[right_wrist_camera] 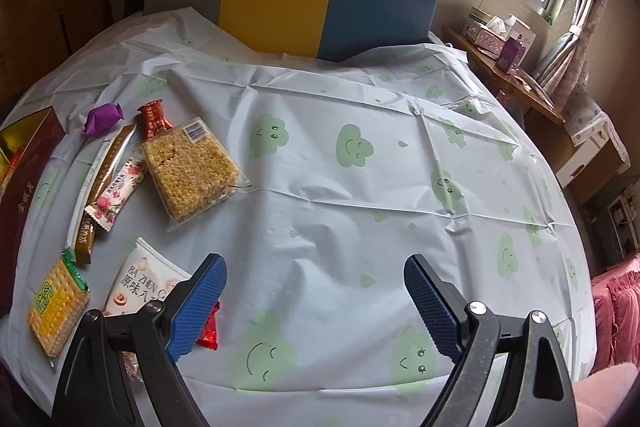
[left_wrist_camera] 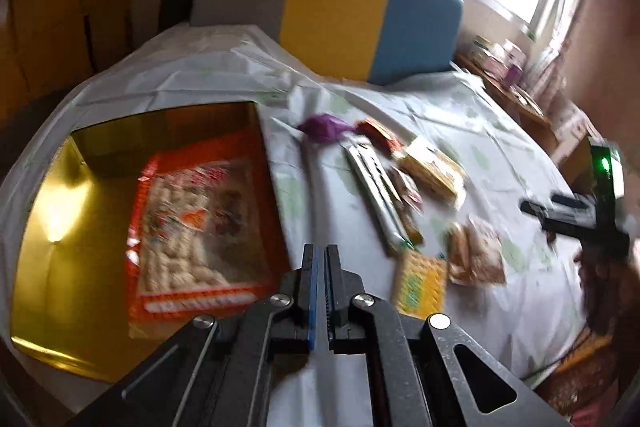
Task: Organize snacks
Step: 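Move the right tool to the rice-crispy bar pack and grasp it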
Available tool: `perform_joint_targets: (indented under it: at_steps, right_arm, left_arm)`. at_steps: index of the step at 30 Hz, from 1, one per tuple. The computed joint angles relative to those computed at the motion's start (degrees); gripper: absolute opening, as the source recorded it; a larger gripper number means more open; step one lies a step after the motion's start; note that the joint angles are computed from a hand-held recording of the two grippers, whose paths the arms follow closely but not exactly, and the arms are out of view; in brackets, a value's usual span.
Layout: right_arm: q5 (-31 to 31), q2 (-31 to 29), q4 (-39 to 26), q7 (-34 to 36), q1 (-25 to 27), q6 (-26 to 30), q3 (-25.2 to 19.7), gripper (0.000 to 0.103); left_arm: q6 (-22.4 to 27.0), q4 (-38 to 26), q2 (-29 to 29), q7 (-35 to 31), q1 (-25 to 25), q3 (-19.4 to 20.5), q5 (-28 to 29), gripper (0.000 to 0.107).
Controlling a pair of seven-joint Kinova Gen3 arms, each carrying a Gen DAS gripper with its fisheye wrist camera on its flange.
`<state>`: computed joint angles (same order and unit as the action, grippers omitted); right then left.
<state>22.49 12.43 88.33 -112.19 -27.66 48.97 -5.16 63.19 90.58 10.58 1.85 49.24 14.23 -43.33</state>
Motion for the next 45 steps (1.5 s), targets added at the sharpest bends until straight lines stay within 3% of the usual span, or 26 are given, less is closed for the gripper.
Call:
perform_joint_targets:
  at_steps: [9,11,14,19,24,31,37,41,45]
  right_arm:
    - [-6.58,-0.61,0.28,6.25,2.38,-2.11,-1.31,0.092]
    - [-10.01,-0.43,-0.12,9.37,3.6,-2.07,-1.91,0.089]
    - [-15.23,0.33,-1.11,14.38,5.24,-0.83,-2.76,0.081]
    - [-17.72,1.32,-2.28,16.18,4.78,0.7,-2.33,0.075]
    - [-18.78,3.36,-5.2,16.06,3.98,2.03,-2.0,0.075]
    - [-17.38,10.03,-13.63,19.14,1.96,4.95,-1.87,0.085]
    - [-12.93,18.52,-25.84,24.03,-2.84,12.84,-0.13,0.086]
    - [-11.88,24.57,-34.46,27.49,-4.79,19.64,1.03,0.086]
    - [-12.55,27.1,-37.68,27.37,-5.26,21.31,2.09,0.086]
  left_arm:
    - [-3.28,-3.3,5.6,-5.04,4.07,-0.46,2.77,0.006]
    - [-3.44,-4.02,6.73,-6.08,5.06,-1.09,3.25,0.012]
    - [-3.96,-4.35,7.73,-6.84,6.38,-2.06,3.61,0.012]
    - [-4.95,-3.65,8.84,-6.05,8.21,-3.47,3.01,0.022]
    - [-7.45,-2.0,9.25,-4.92,9.09,-4.2,2.19,0.029]
    - [-10.72,1.1,8.33,-1.81,9.89,-4.66,-0.12,0.043]
    - [-13.49,3.05,7.38,-0.58,9.3,-4.29,-1.24,0.05]
    - [-13.53,3.22,7.5,-0.84,9.51,-4.06,-2.19,0.052]
    - [-14.28,4.22,6.91,0.21,9.58,-4.07,-2.8,0.052]
